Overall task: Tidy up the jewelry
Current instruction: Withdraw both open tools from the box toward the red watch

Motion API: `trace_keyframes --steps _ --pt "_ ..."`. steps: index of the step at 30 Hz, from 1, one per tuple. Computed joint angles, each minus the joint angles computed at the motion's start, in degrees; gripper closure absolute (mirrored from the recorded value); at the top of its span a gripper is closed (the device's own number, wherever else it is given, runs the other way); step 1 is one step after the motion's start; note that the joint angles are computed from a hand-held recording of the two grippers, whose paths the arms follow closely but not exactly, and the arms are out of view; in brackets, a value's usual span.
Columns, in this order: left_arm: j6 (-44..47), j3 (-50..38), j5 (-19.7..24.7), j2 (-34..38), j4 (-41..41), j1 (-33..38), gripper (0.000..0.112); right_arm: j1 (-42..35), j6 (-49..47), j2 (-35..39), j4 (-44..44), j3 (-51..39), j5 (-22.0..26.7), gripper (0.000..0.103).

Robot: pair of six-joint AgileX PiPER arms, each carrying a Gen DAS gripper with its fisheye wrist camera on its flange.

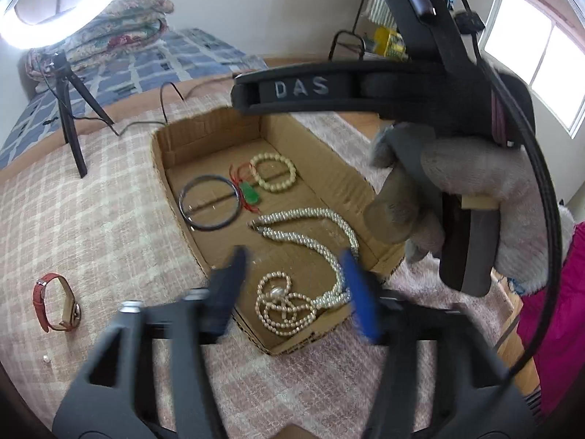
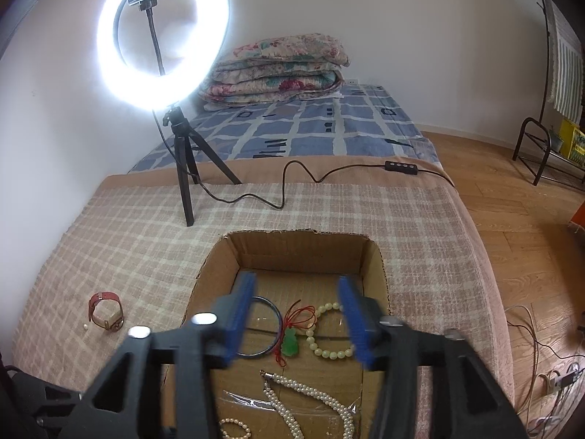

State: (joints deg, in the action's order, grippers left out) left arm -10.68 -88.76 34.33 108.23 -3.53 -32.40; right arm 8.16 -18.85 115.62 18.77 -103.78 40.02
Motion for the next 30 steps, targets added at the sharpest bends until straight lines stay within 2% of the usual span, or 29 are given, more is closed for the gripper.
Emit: trace_keyframes --steps 1,4,7,15,30 --pt "-1.3 0.3 -0.4 -0.3 1.3 -0.1 0.046 0.2 0.1 -0.9 -0.2 1.5 -2.0 0.008" --pt "-1.0 -0.7 0.8 0.1 1.1 0.1 0.045 0.4 0.2 -1.5 -0.5 2.1 -3.0 0.006" --pt "-1.6 -0.7 0.9 0.1 1.3 0.3 0.042 0.9 2.2 -1.9 -2.4 2.5 -4.2 0.000" --pt "-2.6 0.6 0.9 -1.6 3.2 -0.2 0.042 1.2 3.0 -2.6 -3.5 2.8 -3.8 0.000" --pt "-2.5 9.2 -0.9 -11.3 5.4 1.7 0.042 4.4 7.2 -10.8 -6.6 9.1 -5.9 0.000"
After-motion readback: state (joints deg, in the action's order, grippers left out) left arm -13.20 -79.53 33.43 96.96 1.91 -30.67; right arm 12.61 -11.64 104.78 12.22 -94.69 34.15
